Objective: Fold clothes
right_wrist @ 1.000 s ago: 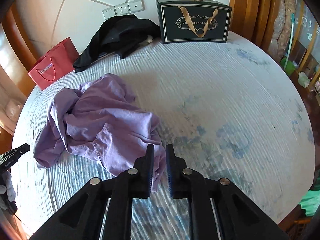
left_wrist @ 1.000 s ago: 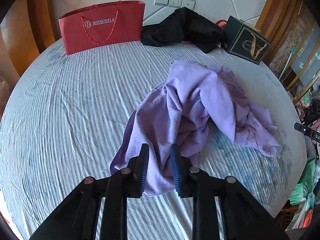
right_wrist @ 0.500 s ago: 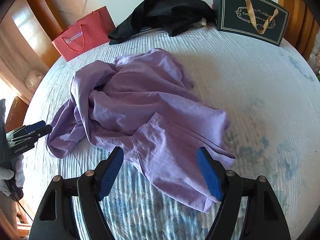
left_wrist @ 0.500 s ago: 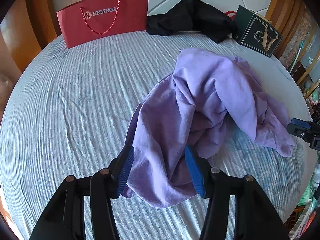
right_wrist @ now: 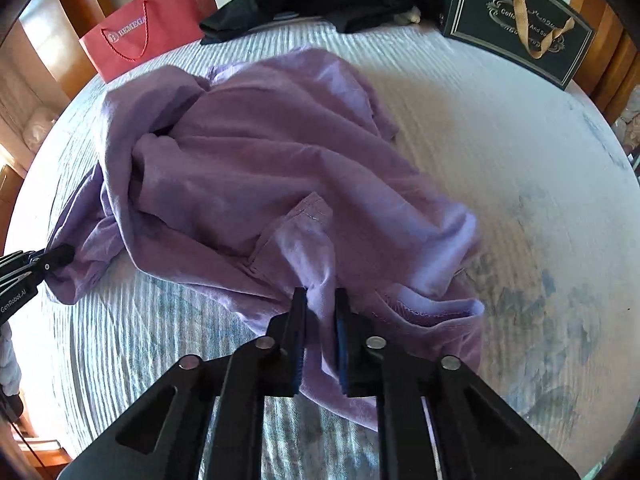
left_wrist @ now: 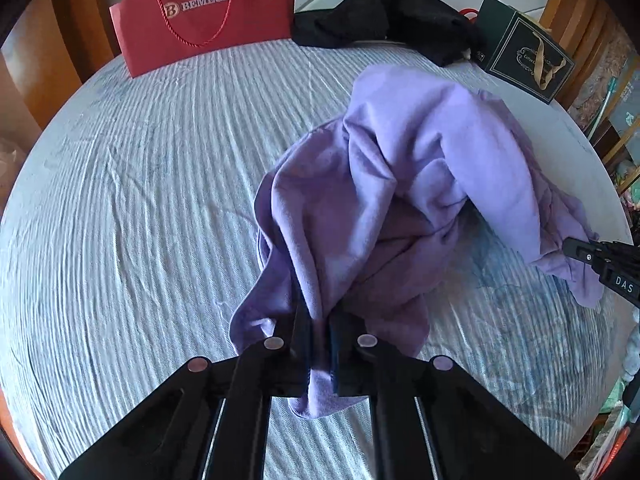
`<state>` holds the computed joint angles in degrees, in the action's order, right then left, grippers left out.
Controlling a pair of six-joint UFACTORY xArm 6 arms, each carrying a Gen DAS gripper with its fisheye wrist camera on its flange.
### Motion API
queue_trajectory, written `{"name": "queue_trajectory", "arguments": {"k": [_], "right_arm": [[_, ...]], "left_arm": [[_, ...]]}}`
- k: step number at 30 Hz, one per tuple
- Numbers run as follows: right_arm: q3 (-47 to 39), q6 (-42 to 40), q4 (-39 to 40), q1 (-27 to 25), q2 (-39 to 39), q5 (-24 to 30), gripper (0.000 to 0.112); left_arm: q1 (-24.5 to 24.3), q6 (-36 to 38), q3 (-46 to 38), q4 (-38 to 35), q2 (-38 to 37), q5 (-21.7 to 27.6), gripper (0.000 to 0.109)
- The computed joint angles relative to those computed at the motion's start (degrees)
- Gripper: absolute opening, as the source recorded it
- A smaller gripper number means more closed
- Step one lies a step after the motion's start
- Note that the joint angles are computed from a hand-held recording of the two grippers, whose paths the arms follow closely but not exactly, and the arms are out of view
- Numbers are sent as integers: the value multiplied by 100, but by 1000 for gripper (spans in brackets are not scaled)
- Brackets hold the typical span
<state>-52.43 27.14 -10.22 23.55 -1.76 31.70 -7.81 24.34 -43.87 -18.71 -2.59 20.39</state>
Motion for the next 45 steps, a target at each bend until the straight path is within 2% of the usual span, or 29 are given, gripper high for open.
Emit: {"name": "queue_trajectory", "arguments": {"k": [4,7,11,15,19,22,24,28,30,33,34,35,36,38,41,42,45], "right_arm": [[-222,528,-1052,-209,-391,-3,7],[-675,874,-1814,-386,-447,-66,7],[-1866,885,-2322,-558,71,-30,7],[-3274,904,-2744,-656,803,10,7],[-4291,658,-2523,-768,1207,50,4],[-4962,399,-2147,-852,1447,96,4],[-4964,-125,-1513,-854,1427,144,4],[-3736,-949,-402,-708,983,-107,4],[-3147,-1227,81,-601,873,-300,5],[-2511,-1641,958,-424,881,-495,7],[-2360,-1735,1202,-372,909,-517,10],[-2249,-1759,1370,-332,944,-507,23],[-2156,-1832,1616,-294,987,-490,41],[-2043,-1920,1972,-218,1101,-401,65],[-1968,-1810,1987,-78,1312,-218,65],[-1976,-1725,1870,-24,1392,-147,65],[-2031,-1556,1688,110,1539,-103,65]], "left_arm": [[102,66,-461,-142,-76,-174,5],[173,43,-1212,-103,229,-228,5],[201,-388,-2384,447,817,-304,5],[277,-738,-3871,839,1582,-49,5],[348,-1173,-5126,1234,2094,155,5],[429,-897,-5468,809,2039,454,5],[451,-524,-5119,458,1764,556,5],[457,42,-3449,72,920,311,5],[521,37,-2713,27,653,330,5],[673,-340,-1807,505,443,348,6],[750,-433,-1641,599,429,404,6],[831,-492,-1489,659,416,460,6],[912,-466,-1352,631,369,500,7],[1037,-494,-1138,631,261,505,14],[1182,-347,-859,429,62,386,30],[1210,-259,-835,306,21,354,39],[1275,313,-941,-480,-70,397,43]]}}
